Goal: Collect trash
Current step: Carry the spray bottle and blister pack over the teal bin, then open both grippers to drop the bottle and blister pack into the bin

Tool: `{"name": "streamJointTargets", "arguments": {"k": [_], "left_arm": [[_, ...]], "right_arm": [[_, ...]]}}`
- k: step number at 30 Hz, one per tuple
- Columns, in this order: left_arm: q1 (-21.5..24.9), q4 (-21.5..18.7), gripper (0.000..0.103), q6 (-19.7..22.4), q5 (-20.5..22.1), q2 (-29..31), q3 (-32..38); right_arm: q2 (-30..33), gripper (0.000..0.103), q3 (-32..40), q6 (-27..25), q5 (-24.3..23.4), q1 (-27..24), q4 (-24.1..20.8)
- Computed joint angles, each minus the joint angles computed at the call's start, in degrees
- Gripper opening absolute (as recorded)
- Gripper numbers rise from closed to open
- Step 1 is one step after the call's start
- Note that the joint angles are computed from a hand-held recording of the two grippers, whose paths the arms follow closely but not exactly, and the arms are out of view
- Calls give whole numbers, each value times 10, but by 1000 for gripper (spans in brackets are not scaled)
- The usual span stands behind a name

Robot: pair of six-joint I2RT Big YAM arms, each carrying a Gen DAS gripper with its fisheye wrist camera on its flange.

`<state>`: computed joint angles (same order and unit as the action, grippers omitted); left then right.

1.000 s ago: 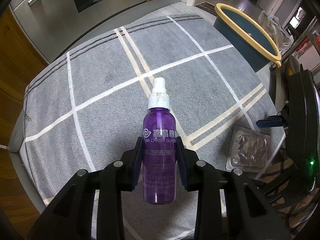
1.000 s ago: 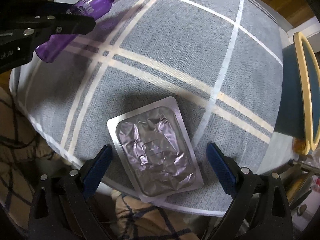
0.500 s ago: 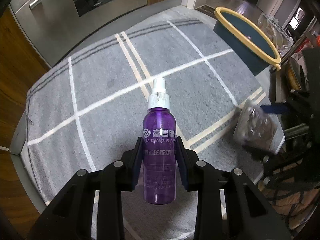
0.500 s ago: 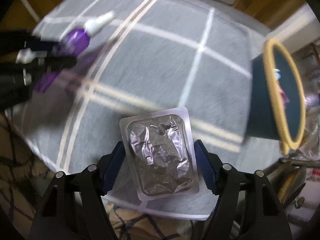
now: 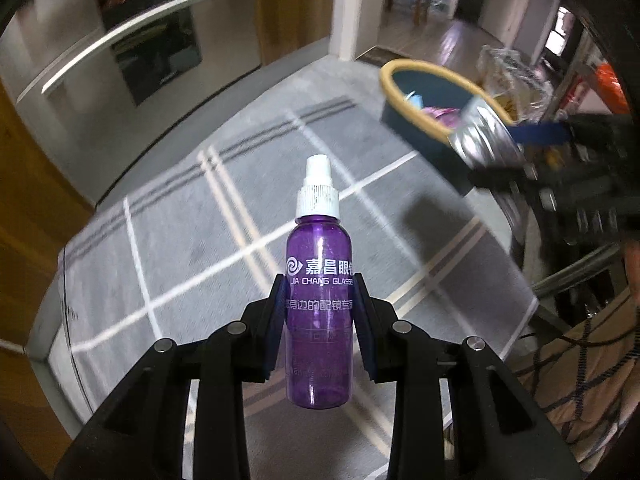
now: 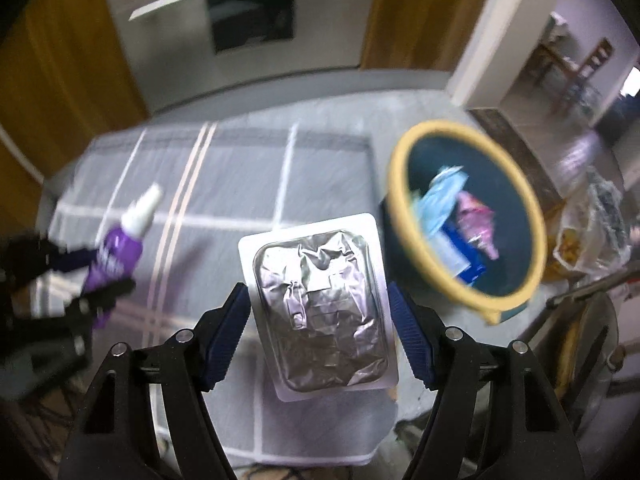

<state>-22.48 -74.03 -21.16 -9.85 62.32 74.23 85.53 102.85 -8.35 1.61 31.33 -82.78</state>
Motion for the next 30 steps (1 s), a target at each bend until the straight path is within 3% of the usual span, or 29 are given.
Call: {"name": "streamJointTargets", "arguments": {"k": [8,12,23,30], "left_arm": [[-28,12,32,35,-6,47,64],[-27,23,32,38,11,82,99],[-34,36,32,90,45,214,229],[-36,14,32,130,53,320,335]], "right_arm": [[46,71,114,18,-29,-69,15],[79,71,164,57,-64,-113,8],[151,71,229,120,-105,-205,11],[196,71,240,172,-118,-240,6]]}}
